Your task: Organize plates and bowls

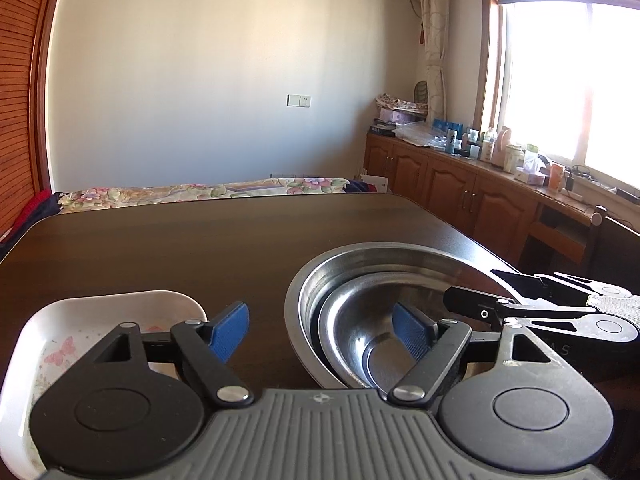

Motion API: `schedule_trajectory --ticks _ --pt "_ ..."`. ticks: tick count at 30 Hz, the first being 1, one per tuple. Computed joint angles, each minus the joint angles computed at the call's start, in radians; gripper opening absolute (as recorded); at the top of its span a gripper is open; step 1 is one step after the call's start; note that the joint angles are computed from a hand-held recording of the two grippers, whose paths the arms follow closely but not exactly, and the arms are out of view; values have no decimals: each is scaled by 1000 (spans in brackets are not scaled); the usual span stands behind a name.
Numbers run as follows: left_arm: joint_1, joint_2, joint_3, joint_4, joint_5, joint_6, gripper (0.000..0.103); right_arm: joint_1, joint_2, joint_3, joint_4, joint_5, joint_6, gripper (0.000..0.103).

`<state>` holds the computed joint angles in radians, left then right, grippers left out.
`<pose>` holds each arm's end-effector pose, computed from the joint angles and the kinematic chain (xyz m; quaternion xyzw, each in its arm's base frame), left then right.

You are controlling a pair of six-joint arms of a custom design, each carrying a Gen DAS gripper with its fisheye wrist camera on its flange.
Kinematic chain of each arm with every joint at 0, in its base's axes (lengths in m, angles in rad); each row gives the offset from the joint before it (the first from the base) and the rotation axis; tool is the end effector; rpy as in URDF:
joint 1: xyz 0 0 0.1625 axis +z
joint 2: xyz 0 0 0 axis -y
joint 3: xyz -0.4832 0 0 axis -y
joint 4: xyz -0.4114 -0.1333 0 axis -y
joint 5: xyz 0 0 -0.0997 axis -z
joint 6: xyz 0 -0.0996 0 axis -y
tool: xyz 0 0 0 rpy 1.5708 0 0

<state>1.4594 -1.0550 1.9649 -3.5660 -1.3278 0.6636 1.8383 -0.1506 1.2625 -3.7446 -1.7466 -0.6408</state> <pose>0.0870 -0.6365 0.3011 0.2633 0.8107 -0.4649 0.2396 0.3217 -0.7353 -0.0946 0.3369 -0.7914 0.4816 0.1680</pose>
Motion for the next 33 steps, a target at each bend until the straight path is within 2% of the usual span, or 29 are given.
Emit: schedule_trajectory --ticks 1,3,12,13,15,17,24,33 --pt "0 0 0 5 -1 0 79 -1 -1 4 -4 5 3 66" --pt "-3 -1 0 17 2 -2 69 -5 -2 8 -8 23 14 66" --pt "0 7 1 31 14 -9 42 -15 -2 17 -14 63 33 64" --pt "0 8 5 24 15 -9 42 -15 -3 19 -13 65 31 63" --pt "1 9 7 14 13 -7 39 -16 -6 22 -4 66 42 51" --pt "4 10 11 7 9 -4 38 -19 -8 27 -1 73 51 45" --pt "10 8 17 20 -4 -1 38 -23 -10 41 -22 90 78 41" --pt "6 5 23 13 4 -6 34 -23 -4 36 -31 91 81 40"
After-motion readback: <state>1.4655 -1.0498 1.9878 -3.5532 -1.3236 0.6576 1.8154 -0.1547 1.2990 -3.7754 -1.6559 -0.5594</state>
